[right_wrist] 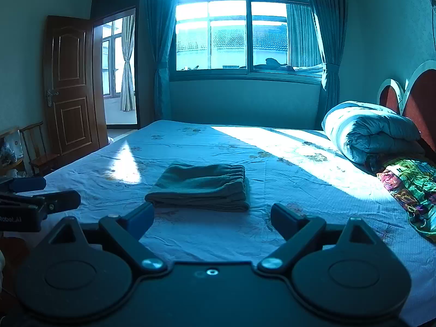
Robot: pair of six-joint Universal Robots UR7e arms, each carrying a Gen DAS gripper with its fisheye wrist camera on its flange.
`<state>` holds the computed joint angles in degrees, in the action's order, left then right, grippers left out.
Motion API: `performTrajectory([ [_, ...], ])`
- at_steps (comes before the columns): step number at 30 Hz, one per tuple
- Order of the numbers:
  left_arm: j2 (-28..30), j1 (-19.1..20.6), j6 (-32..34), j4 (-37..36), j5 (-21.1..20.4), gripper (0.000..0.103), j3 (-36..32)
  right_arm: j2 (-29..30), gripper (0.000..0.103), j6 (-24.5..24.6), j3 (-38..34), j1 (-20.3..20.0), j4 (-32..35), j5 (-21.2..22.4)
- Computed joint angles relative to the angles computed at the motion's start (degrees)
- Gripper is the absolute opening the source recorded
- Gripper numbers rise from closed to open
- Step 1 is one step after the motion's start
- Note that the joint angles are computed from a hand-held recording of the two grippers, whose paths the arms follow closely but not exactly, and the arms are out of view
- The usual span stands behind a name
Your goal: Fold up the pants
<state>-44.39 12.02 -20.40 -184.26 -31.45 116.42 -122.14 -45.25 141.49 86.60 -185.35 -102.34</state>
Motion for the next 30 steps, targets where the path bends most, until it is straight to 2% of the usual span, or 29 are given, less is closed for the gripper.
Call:
performTrajectory([
  [30,0.70,0.05,1.46,-1.52,-0.35,0.103,-0.35,-0.25,0.087,0.20,-0.28,-0.10,-0.07,0.48],
])
